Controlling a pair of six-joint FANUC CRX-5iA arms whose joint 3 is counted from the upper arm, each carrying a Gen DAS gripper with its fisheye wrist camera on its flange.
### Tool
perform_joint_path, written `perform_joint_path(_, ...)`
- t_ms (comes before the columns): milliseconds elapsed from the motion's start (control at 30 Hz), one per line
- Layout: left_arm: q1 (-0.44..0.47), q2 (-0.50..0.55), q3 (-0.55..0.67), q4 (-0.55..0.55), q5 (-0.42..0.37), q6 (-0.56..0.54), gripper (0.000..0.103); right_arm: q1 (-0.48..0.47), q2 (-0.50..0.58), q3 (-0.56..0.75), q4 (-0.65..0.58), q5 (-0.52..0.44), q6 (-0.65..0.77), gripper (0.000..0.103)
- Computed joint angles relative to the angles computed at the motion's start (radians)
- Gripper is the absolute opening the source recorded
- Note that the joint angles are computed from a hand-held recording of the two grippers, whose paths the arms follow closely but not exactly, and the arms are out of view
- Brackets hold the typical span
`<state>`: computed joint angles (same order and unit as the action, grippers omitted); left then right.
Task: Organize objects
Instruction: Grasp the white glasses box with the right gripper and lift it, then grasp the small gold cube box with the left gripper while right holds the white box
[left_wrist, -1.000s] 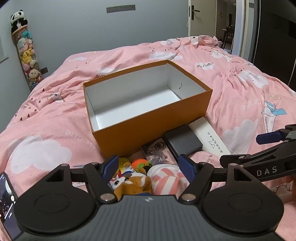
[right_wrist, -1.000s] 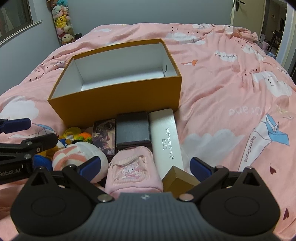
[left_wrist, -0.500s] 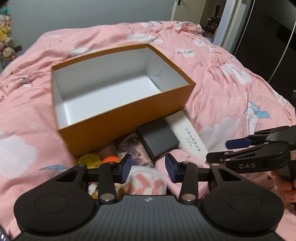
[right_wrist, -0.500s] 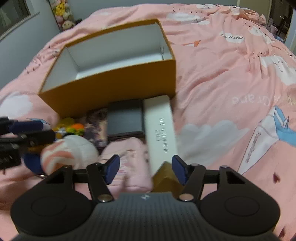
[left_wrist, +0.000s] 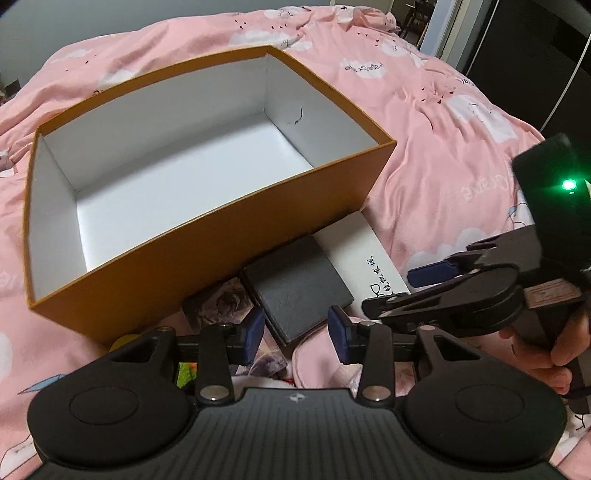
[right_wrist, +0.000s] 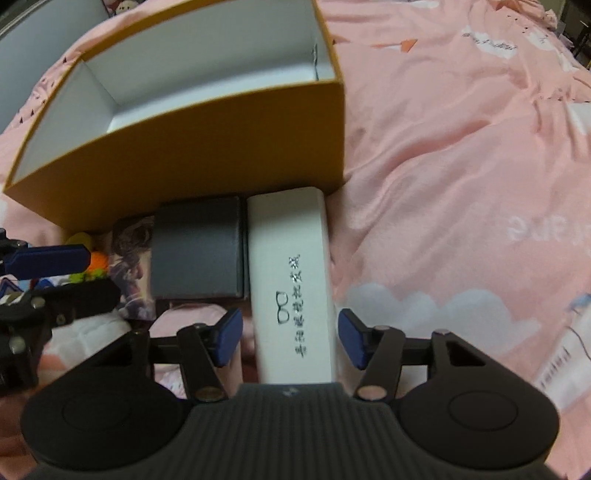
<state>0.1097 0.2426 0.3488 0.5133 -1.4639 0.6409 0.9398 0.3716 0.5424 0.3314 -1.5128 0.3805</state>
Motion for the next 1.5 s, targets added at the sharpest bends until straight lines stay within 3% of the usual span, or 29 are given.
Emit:
perform_joint_path(300,-0.032,0.030,0.035,-0.043,0.005,0.047,0.046,-0.031,0.046,0.028,-0.052,-0.010,0.080,0.062)
perform_joint_path(500,-0.028,0.015,0.018,-0.021,0.002,0.013,0.046,-0.012,0.019,-0.013,-0.020,0.014,0.061,0.060)
perform_joint_path(700,-0.019,0.008,0.006,0.042,-0.048,-0.081,0.046,0.044,-0.053,-0.086,0.107,0.012,-0.045,0.060)
perform_joint_path(933,-0.038,-0.019,-0.018,0.073,-0.134,-0.231,0.047,0.104,-0.123,-0.133,0.237,-0.065,-0.168,0.060)
perform_joint_path(1067,-0.078,-0.039,-0.040,0.028,-0.168,-0.290,0.061,0.128,-0.171,-0.168,0.253,-0.103,-0.237,0.060)
perform_joint_path(1167,-0.119,-0.033,-0.041,-0.024,-0.172,-0.236,0.068,0.164,-0.192,-0.161,0.263,-0.154,-0.293,0.060)
perform_joint_path(1367,-0.202,-0.029,-0.037,-0.130,-0.156,-0.097,0.083,0.159,-0.306,-0.343,0.251,-0.081,-0.443,0.060)
perform_joint_path(1500,-0.253,-0.049,-0.052,-0.217,-0.110,-0.026,0.084,0.165,-0.365,-0.425,0.254,-0.032,-0.508,0.060)
